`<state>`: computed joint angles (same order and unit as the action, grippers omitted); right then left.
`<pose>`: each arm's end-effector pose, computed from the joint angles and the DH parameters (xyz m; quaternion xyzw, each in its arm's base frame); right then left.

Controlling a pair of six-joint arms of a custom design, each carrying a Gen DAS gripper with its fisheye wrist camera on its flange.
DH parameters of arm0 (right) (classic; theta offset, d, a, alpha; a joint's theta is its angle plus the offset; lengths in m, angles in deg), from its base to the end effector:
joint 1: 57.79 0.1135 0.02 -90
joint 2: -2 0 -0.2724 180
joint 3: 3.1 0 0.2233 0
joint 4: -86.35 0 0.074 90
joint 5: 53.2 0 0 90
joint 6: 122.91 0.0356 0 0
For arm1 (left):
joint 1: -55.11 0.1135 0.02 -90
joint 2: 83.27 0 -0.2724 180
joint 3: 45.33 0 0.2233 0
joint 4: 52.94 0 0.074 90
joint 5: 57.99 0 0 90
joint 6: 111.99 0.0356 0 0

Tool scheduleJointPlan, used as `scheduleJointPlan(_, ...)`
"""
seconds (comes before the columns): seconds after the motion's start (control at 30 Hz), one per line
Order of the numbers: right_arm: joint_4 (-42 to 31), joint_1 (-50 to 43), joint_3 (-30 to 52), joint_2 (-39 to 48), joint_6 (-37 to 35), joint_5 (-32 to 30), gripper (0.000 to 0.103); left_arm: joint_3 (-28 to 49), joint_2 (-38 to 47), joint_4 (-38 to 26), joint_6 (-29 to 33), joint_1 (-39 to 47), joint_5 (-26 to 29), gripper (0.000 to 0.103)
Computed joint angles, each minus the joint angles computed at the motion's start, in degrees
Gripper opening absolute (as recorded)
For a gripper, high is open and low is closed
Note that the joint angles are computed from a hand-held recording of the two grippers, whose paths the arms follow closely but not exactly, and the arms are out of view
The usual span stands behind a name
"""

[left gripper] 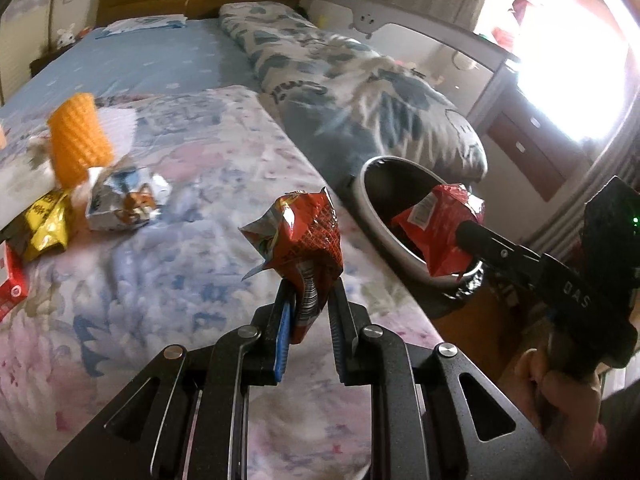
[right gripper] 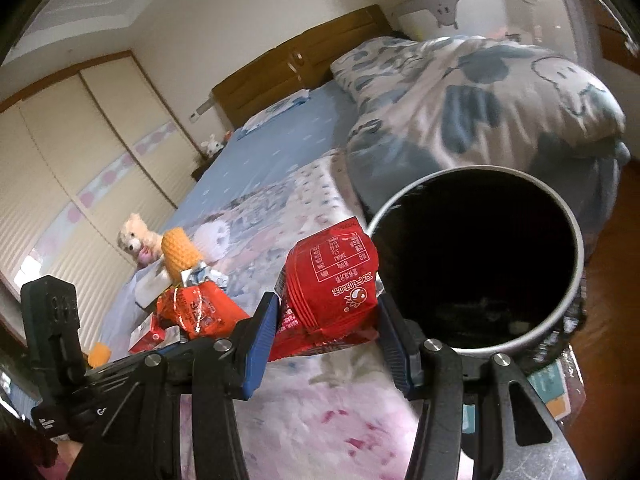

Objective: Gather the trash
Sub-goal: 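Carry both bags over the bin and open both tools to drop them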

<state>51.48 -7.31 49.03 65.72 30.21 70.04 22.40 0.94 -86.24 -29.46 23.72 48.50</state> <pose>0.1357 0.1339 0.2377 0.2034 0.8728 0.1519 0.4169 0.2307 -0.1526 0.2386 0.2408 0.8989 -0.2402 0.2761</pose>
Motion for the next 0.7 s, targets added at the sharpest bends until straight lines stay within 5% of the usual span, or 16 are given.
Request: scheduleJointPlan(0.7,-12.52,-1.3,-4.54,-14.4,5.2,3.73,0.051,8.55,6.8,-1.3,-1.78,-11.14,-3.97,0.016)
